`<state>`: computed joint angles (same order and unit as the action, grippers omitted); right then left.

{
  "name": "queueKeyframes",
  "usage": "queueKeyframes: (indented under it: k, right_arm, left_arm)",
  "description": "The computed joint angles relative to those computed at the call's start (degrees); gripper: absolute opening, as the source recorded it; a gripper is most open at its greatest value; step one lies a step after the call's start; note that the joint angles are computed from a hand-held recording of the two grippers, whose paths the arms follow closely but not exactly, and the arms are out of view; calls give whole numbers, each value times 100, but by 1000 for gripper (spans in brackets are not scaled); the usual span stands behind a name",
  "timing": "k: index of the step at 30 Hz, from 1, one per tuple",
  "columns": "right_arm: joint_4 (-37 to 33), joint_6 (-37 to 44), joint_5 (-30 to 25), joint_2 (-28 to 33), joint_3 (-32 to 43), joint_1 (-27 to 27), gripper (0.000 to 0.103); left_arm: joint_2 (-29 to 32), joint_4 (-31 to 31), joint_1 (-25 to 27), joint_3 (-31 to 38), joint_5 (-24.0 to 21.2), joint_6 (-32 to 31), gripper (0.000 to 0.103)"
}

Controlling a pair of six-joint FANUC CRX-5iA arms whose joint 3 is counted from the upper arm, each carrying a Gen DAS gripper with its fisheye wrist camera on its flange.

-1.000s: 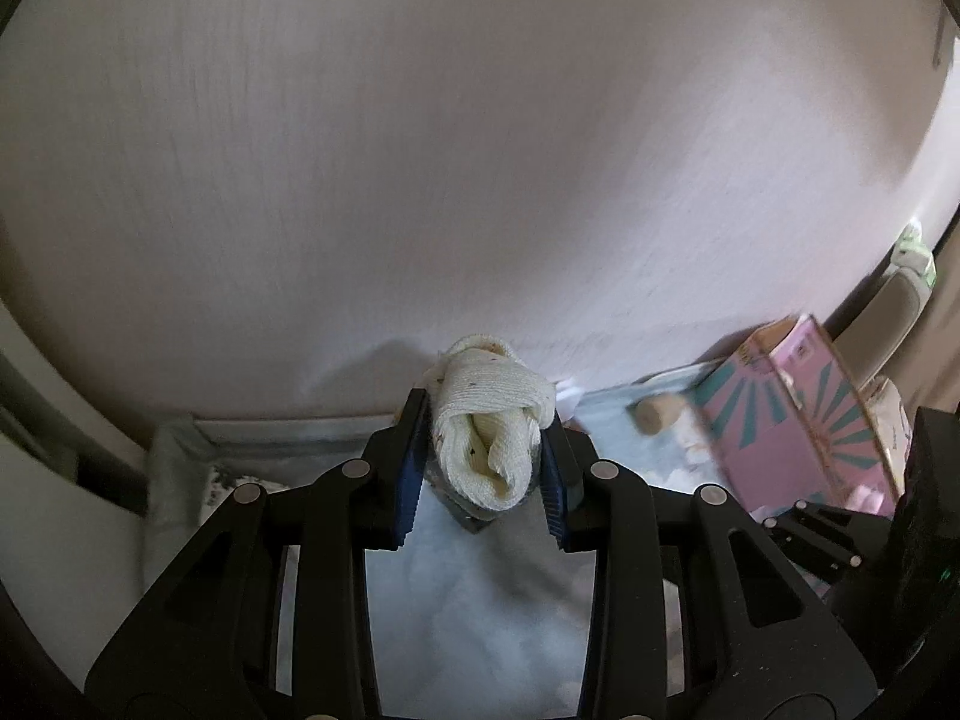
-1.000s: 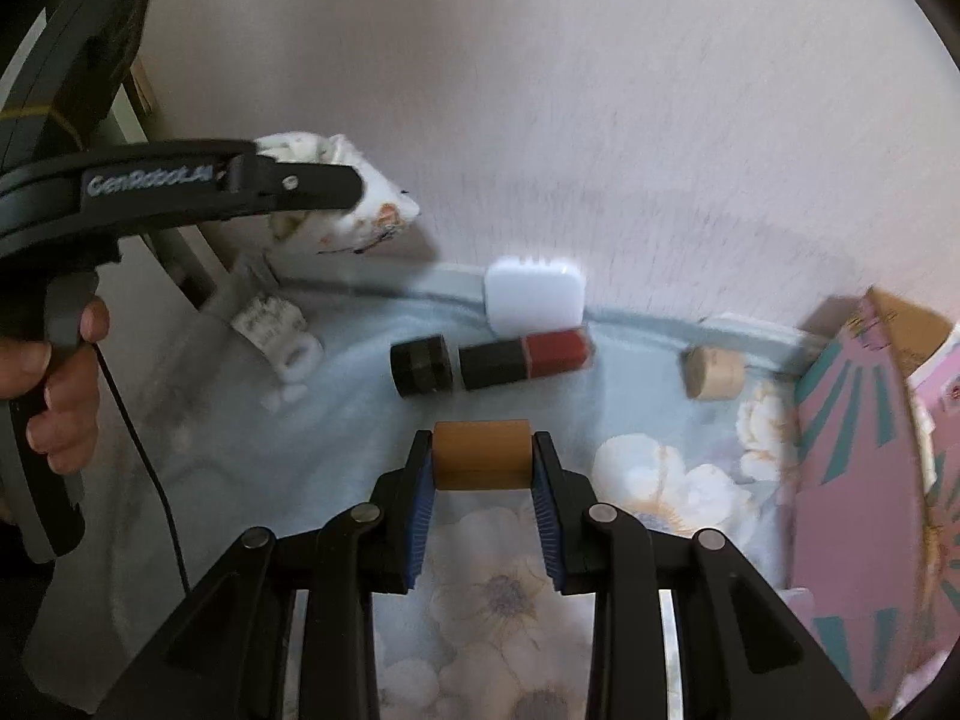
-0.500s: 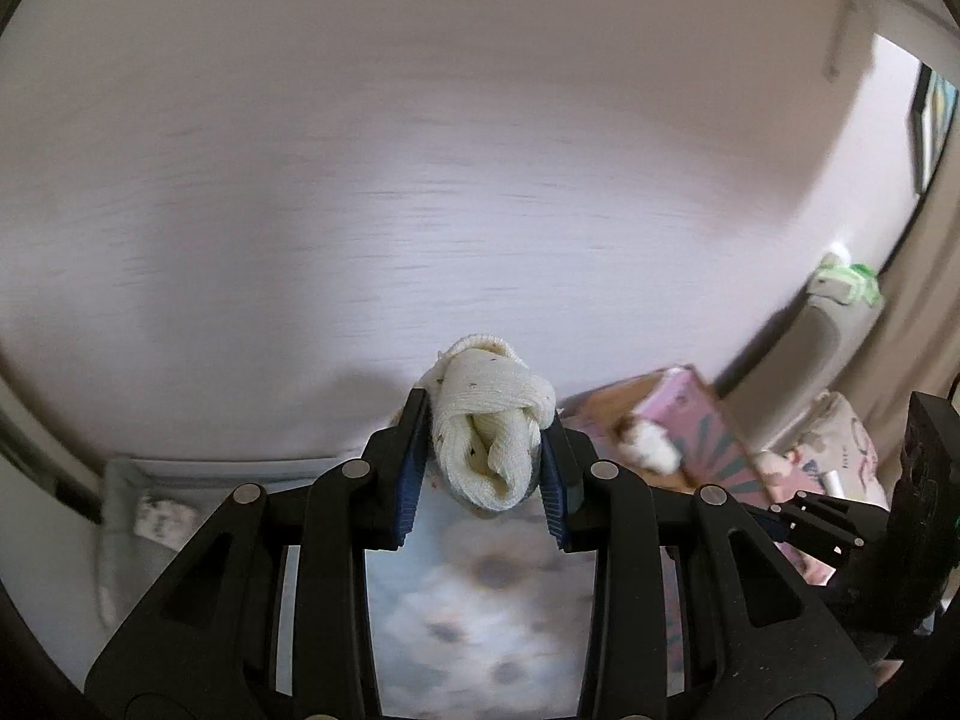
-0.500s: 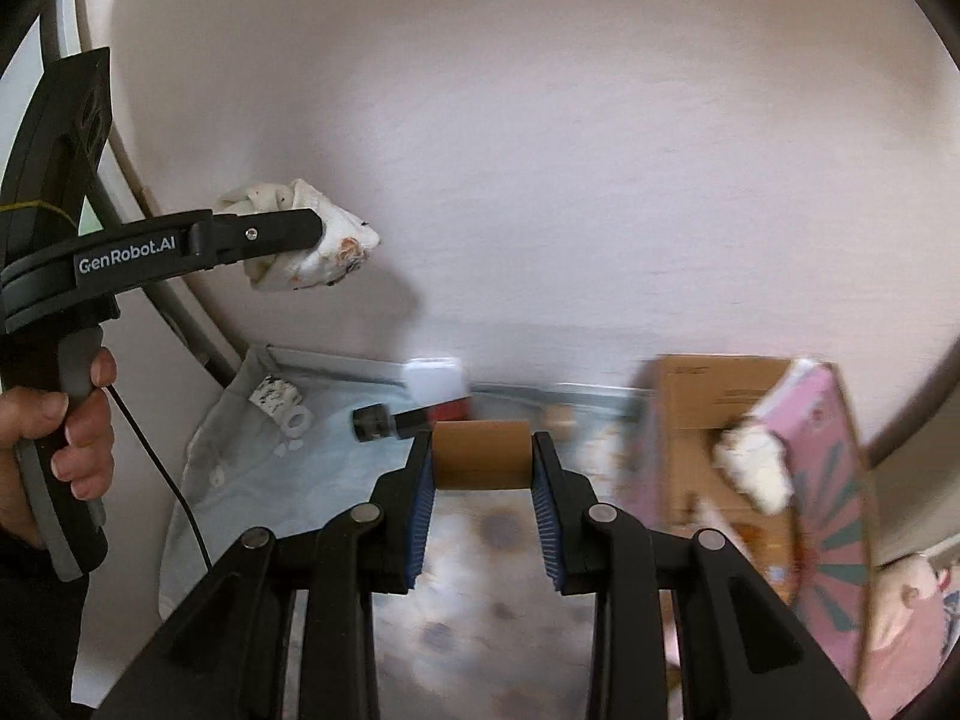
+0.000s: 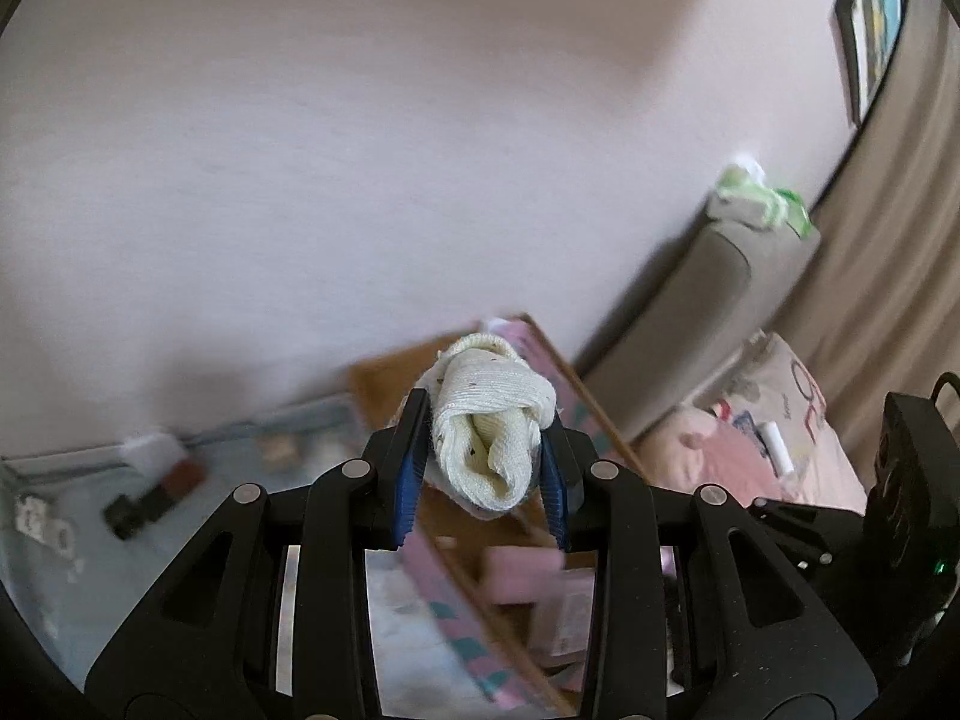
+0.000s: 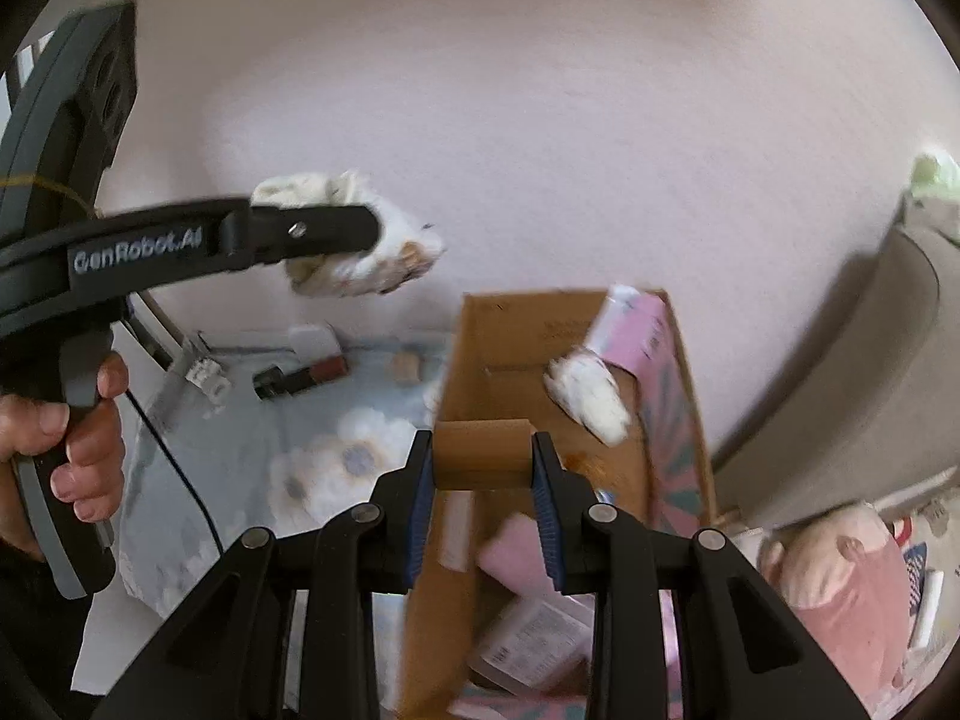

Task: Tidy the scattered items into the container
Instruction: 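Carry the sock and cork cylinder with both tools over the cardboard box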

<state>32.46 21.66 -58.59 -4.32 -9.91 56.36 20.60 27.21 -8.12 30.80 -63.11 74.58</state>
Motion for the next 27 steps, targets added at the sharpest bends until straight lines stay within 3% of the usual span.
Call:
queueKeyframes:
  k: [10,27]
  right_arm:
    - [-565,275,39,-333,-433,-47,28]
    - [-858,666,135,-512,-556,-199,29]
  left_arm:
    - [595,-460,-589,460,-407,539,30]
    - [878,-630,-555,1062,-934,743,32]
